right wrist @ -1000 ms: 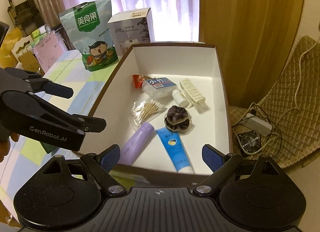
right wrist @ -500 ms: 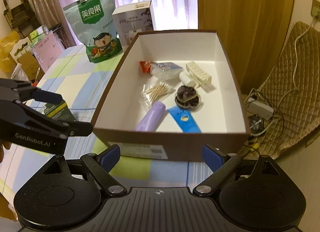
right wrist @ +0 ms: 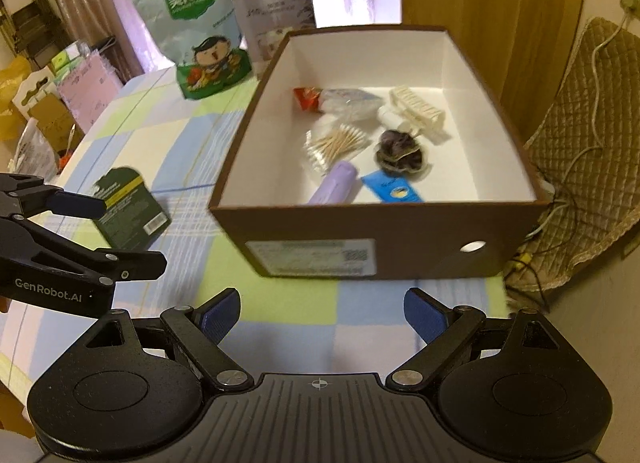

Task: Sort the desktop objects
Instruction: 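Withdraw both tools from the box toward the green card, then grasp the green card with the right tool while the left tool grasps the green lip-balm tube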

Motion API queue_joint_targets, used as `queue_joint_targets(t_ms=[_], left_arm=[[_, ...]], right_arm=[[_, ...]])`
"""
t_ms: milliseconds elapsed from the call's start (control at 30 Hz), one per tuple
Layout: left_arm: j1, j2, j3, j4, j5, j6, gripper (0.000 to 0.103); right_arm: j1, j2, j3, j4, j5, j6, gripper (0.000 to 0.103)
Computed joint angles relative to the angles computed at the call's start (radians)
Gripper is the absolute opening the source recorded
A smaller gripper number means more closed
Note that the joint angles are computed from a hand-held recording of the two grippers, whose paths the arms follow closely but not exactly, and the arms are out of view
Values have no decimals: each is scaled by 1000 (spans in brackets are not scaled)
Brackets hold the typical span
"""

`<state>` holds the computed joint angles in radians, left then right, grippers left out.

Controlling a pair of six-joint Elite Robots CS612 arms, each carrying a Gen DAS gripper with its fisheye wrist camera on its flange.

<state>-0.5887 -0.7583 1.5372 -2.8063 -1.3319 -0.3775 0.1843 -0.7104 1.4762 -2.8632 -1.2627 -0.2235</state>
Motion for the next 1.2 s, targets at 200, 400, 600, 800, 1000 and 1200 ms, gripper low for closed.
queue_joint_targets(t_ms=[200, 400, 600, 800, 1000, 1200], left_arm=[[9, -20, 51, -10, 6, -18, 91], [23, -50, 117, -32, 34, -47, 91], [36, -79, 182, -52, 62, -78, 91], [52, -102, 238, -54, 81, -100, 91], [75, -117, 286, -76, 81, -118, 91], [106, -124, 313, -77, 109, -133, 91]], right_arm=[[22, 9, -2, 9, 3, -4, 94], [44, 15, -9, 4, -1, 1, 94], [64, 22, -14, 6, 0, 3, 94], [80, 33, -22, 13, 23, 13, 94], [101, 55, -38, 14, 46, -2, 94], [130, 91, -75, 10, 70, -20, 94]])
